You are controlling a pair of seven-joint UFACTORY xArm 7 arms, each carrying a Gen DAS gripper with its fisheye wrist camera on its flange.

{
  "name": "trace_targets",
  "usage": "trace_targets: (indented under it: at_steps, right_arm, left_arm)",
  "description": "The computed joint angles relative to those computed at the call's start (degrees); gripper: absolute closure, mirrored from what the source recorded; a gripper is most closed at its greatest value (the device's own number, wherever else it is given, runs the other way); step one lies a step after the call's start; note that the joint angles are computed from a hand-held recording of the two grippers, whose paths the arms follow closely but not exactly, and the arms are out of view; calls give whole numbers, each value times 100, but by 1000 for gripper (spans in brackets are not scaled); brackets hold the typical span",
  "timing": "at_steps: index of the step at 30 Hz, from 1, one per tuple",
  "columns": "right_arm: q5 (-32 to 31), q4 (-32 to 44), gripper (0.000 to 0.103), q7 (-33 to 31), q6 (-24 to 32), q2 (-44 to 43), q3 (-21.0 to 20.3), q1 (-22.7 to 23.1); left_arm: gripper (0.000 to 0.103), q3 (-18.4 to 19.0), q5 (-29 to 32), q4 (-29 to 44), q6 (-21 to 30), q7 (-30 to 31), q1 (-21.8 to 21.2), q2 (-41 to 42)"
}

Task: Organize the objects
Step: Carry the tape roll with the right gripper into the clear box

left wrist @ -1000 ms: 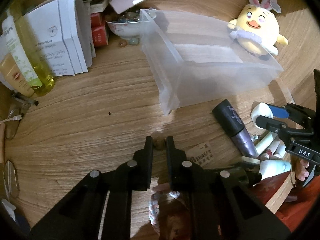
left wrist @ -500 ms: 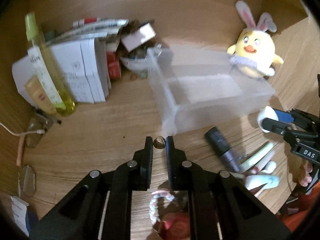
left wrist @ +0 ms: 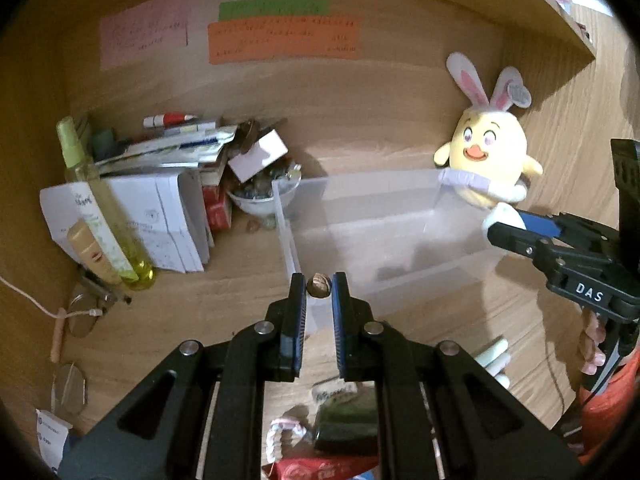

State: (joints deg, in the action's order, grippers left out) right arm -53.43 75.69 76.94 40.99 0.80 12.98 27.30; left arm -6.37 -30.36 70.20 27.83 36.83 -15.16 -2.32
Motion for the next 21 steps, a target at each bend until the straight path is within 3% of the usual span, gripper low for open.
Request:
trace_targets:
  at_steps: [13,21]
  right_arm:
    - [-11,441,66,-504,-199,206,-218,-195]
    - [483,512,66,-891,-427,521,-381,-196]
  left_arm:
    - [91,-225,800,923,97,-909,-85,634]
    - [91,-323,1282,1543,474,-1411,-116,1185]
